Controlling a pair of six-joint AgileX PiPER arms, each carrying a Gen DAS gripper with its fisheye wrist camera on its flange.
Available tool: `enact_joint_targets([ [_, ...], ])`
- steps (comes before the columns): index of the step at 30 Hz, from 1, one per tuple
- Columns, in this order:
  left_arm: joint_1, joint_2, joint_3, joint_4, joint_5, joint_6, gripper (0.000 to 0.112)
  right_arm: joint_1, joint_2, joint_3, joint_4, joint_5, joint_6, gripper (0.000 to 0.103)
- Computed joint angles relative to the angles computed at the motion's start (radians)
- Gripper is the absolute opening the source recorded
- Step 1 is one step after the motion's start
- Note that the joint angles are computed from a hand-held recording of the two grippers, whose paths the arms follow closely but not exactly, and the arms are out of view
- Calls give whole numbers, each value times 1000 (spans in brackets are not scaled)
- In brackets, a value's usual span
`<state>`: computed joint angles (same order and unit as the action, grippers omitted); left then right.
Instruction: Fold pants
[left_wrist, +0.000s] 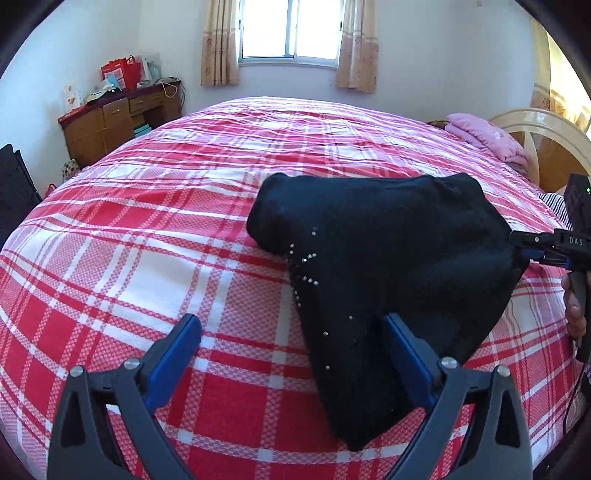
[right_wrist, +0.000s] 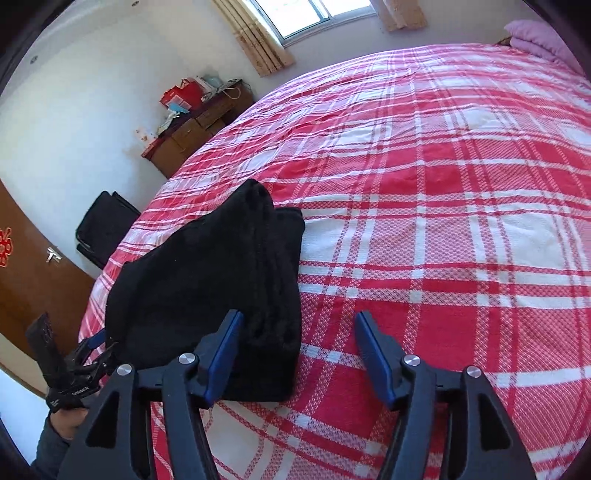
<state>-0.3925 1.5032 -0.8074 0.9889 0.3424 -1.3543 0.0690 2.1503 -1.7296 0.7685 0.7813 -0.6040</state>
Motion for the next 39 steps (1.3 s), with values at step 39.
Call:
enact_joint_targets([
  [39, -382, -303, -28, 201, 299, -176, 103, 291, -878, 705, -863, -446, 642, 65],
])
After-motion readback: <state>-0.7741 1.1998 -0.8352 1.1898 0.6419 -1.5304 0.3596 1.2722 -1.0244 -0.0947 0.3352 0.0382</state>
